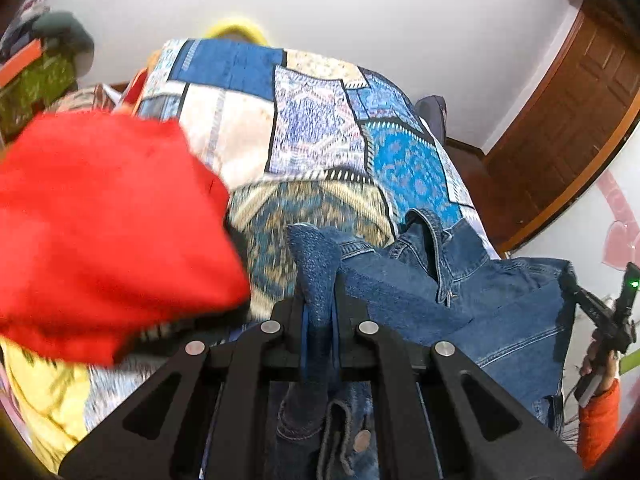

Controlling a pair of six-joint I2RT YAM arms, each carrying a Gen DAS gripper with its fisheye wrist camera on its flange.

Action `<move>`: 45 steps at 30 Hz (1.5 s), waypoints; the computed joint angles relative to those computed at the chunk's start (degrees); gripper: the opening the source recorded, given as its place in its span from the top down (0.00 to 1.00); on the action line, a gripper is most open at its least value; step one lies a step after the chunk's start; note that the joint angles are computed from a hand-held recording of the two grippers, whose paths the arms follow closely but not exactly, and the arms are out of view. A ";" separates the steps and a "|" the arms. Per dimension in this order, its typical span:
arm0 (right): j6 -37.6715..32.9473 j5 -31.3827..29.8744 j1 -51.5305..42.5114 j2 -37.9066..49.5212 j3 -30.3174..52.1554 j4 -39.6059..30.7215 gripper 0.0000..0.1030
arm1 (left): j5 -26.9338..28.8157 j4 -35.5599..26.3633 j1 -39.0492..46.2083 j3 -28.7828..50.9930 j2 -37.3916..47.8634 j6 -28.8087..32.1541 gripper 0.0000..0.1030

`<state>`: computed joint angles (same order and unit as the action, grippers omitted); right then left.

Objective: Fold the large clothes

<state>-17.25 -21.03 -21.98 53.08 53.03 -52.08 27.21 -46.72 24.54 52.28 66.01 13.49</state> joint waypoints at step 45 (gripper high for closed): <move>-6.85 12.86 10.69 -21.73 2.12 -24.55 0.40 | 4.24 -24.14 32.03 -7.48 -22.09 40.42 0.11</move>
